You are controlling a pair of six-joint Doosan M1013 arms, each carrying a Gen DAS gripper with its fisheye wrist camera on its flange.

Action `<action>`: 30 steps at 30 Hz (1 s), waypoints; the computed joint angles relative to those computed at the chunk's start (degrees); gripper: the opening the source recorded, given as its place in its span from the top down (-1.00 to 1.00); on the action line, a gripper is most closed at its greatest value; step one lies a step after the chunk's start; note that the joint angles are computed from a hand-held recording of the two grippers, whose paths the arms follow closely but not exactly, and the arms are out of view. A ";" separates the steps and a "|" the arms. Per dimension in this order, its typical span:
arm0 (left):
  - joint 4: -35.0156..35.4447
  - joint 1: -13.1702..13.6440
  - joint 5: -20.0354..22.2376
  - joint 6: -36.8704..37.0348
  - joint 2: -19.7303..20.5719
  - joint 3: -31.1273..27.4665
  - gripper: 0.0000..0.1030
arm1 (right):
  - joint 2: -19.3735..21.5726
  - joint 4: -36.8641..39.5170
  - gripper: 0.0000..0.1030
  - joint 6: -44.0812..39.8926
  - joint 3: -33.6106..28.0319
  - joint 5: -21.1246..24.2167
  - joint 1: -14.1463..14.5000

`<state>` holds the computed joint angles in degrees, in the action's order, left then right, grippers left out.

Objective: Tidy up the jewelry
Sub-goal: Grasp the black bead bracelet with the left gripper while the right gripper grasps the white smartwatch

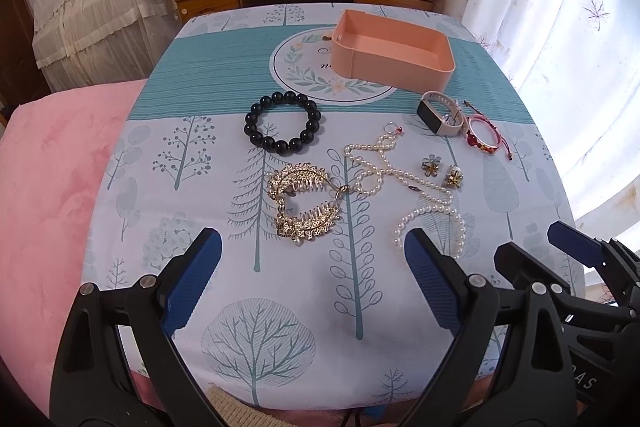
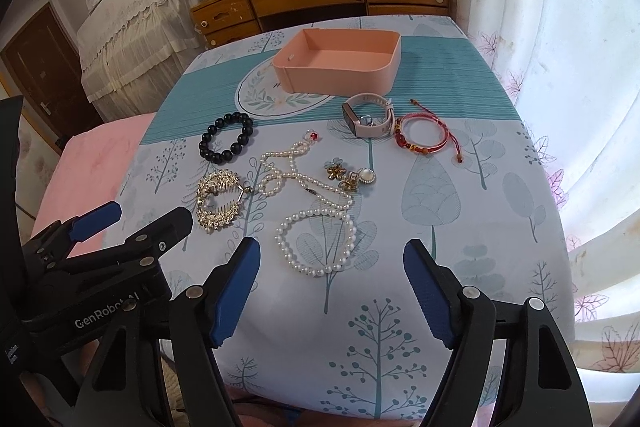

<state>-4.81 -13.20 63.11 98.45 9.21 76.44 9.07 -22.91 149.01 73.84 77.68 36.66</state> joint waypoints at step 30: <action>6.41 4.40 17.55 1.44 24.22 -29.04 -0.78 | 8.03 10.20 0.19 -12.02 -7.60 0.54 -16.91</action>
